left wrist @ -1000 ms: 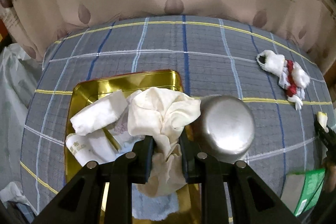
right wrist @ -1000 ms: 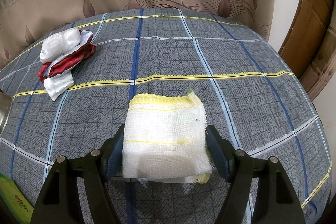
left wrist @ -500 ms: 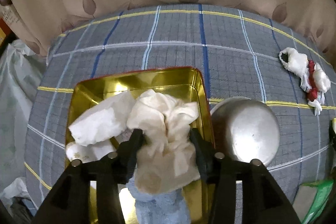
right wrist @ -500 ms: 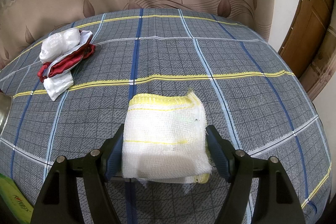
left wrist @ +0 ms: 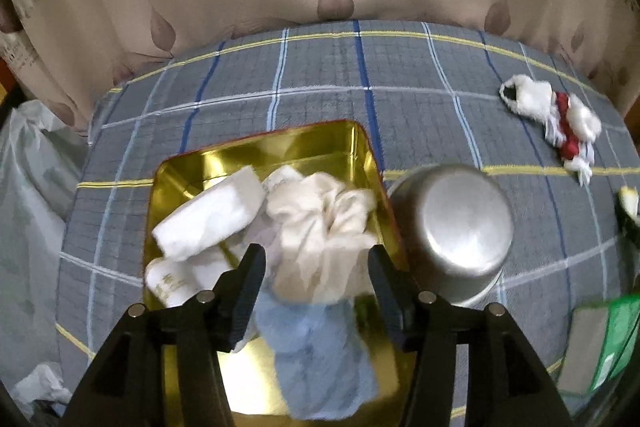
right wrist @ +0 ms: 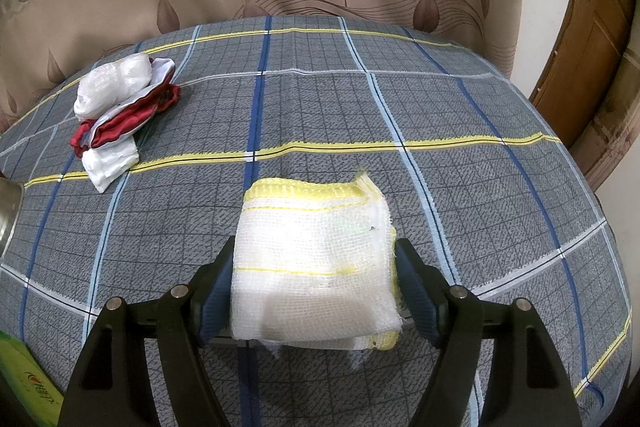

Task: Organize soft objects
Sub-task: 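Carry the cream cloth into the gold tray and open the left gripper, then carry the gauze cloth with the right gripper into the gold tray and release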

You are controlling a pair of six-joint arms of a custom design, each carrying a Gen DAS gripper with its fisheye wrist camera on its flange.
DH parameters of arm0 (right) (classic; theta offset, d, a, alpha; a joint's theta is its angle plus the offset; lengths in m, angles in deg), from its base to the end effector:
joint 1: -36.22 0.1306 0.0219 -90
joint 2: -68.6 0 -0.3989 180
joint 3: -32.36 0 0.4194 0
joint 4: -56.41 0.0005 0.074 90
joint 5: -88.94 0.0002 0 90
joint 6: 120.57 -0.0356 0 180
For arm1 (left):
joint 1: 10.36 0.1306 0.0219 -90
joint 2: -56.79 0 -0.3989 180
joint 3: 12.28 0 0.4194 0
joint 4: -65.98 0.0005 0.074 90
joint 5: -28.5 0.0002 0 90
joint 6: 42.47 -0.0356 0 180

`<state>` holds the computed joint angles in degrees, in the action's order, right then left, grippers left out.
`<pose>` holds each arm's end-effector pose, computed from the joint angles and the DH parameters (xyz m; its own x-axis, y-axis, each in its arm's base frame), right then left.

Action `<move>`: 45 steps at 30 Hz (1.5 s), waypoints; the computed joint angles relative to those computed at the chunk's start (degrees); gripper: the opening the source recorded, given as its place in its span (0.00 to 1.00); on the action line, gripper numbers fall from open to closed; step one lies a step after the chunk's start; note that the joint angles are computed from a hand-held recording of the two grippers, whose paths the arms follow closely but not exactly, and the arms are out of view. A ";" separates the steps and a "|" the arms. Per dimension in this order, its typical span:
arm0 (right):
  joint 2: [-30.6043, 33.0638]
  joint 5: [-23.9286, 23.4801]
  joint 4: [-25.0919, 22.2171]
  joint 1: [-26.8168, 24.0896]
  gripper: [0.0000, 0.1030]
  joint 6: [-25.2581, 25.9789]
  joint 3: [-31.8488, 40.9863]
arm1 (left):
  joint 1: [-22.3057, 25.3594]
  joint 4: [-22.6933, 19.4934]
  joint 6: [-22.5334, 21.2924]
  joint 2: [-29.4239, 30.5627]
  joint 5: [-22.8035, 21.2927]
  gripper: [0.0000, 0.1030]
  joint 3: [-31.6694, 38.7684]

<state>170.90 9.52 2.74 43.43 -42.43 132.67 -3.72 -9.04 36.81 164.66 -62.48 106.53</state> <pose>0.5836 0.0667 0.4157 -0.8059 0.1017 -0.5832 0.1482 0.9884 -0.0324 0.5997 0.0699 0.4912 -0.9007 0.0824 -0.4266 0.0453 0.9943 0.0964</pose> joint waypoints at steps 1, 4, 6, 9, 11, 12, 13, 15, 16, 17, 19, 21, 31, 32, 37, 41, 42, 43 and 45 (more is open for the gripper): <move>-0.02 -0.01 0.02 0.02 0.69 -0.05 -0.04 | 0.13 0.52 -0.31 -0.61 -0.38 0.53 -0.85; -0.08 -0.28 0.09 0.00 0.69 -0.22 -0.16 | 1.13 3.60 -0.30 -3.83 -0.58 0.53 -5.17; -0.07 -0.23 0.08 -0.08 0.69 -0.11 -0.13 | 2.02 4.24 0.25 -5.16 -0.05 0.53 -6.83; -0.03 -0.25 0.06 -0.08 0.69 -0.14 -0.06 | 3.24 5.85 0.46 -7.21 0.11 0.53 -9.39; 0.00 -0.26 0.06 -0.08 0.69 -0.13 -0.04 | 4.14 6.69 0.86 -8.42 0.34 0.53 -10.93; 0.00 -0.30 0.08 -0.08 0.69 -0.16 -0.07 | 4.54 6.99 1.25 -8.85 0.50 0.53 -11.52; 0.03 -0.31 0.05 -0.11 0.69 -0.15 -0.02 | 5.00 7.22 1.75 -9.30 0.67 0.53 -12.14; 0.07 -0.32 0.04 -0.14 0.69 -0.10 0.03 | 5.70 7.99 2.83 -10.33 0.31 0.53 -13.65; 0.15 -0.41 -0.17 -0.15 0.69 -0.20 0.14 | 5.94 8.36 3.11 -10.72 0.30 0.53 -14.20; 0.15 -0.30 -0.13 -0.14 0.69 -0.13 0.12 | 6.13 9.00 3.32 -11.26 -0.08 0.53 -14.97; 0.28 -0.19 -0.77 -0.12 0.69 -0.24 0.38 | 6.29 9.88 3.57 -11.89 -0.76 0.53 -15.86; 0.66 -0.28 -2.31 -0.01 0.68 -0.62 1.22 | 6.37 10.45 3.38 -12.26 -0.74 0.53 -16.33; 1.05 -1.50 -7.43 1.51 0.66 -2.88 5.04 | 6.96 11.03 3.58 -12.55 0.33 0.53 -16.70; 0.86 -2.10 -7.55 1.81 0.66 -3.13 5.55 | 6.96 11.14 3.68 -12.56 0.20 0.53 -16.75; 0.87 -4.89 -9.01 5.04 0.66 -2.43 10.42 | 7.16 11.36 4.08 -12.54 -0.47 0.53 -16.81; 2.48 -7.08 -10.72 8.50 0.66 0.10 15.36 | 7.49 11.39 4.61 -12.55 -0.57 0.53 -16.74; 2.96 -7.58 -11.07 9.40 0.66 0.68 16.51 | 7.60 11.35 4.67 -12.51 -0.48 0.53 -16.64; 3.50 -8.28 -11.54 10.85 0.66 1.18 17.86 | 7.77 11.36 4.90 -12.46 -0.45 0.53 -16.46; 4.56 -9.42 -12.34 12.48 0.66 1.70 19.98 | 8.10 11.45 5.38 -12.42 -0.64 0.53 -16.19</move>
<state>175.46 0.10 -9.60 55.91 -40.73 152.64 4.38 2.42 42.19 152.24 -63.12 90.33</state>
